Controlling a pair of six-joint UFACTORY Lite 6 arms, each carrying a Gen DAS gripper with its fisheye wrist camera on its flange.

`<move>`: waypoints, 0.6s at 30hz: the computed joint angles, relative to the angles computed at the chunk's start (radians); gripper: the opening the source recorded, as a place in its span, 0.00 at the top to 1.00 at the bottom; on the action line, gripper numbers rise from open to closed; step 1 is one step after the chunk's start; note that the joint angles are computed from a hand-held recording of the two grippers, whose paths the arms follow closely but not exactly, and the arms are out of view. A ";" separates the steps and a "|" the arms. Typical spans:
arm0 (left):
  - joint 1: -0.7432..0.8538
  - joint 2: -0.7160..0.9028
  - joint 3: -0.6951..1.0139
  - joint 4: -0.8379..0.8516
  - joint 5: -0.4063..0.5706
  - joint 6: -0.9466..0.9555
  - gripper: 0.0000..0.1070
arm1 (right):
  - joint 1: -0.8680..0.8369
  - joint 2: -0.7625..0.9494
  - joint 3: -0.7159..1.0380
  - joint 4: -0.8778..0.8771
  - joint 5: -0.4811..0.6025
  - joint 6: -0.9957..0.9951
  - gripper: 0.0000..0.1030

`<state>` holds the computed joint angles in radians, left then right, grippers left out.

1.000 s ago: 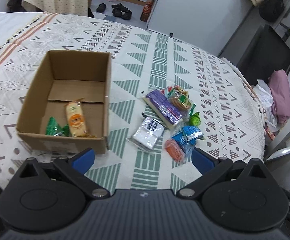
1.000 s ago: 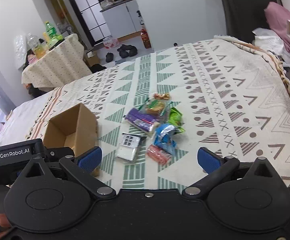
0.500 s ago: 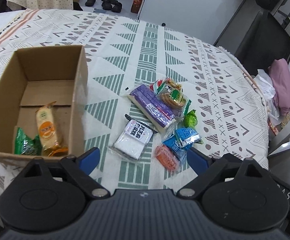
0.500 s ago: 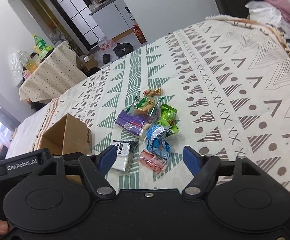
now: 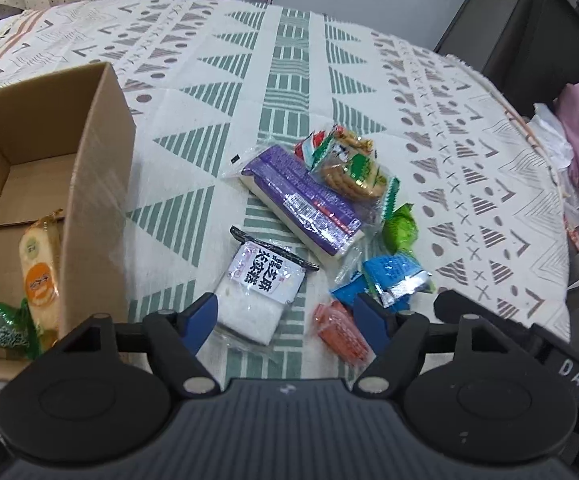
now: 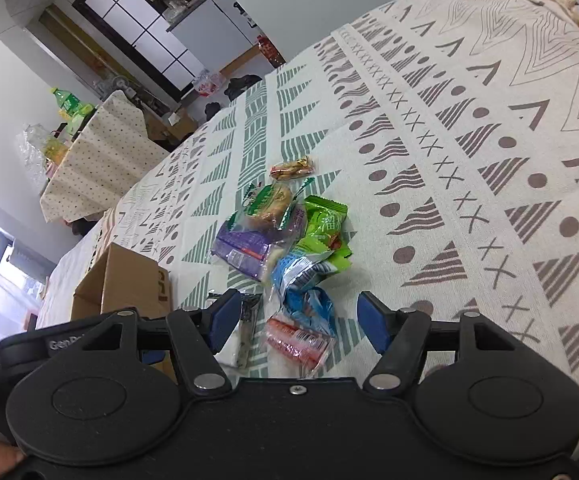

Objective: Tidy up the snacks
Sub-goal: 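Grasp white rice-cake pack with left tool while right tool grasps blue chip bag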

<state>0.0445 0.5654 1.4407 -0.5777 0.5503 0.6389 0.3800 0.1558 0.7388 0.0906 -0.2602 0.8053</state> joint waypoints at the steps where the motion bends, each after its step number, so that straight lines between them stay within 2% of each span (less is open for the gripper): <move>1: -0.004 0.015 0.011 0.013 -0.007 -0.012 0.33 | -0.006 0.012 0.009 -0.021 -0.003 0.015 0.38; 9: -0.027 0.136 0.107 0.083 -0.038 -0.072 0.33 | -0.052 0.124 0.066 -0.221 -0.065 0.229 0.40; 18: -0.025 0.184 0.108 0.016 -0.077 0.036 0.33 | -0.078 0.227 0.135 -0.331 -0.081 0.364 0.40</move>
<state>0.0195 0.7489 1.5486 -0.5613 0.4730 0.6754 0.3019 0.3826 0.8735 -0.2407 -0.3412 1.1694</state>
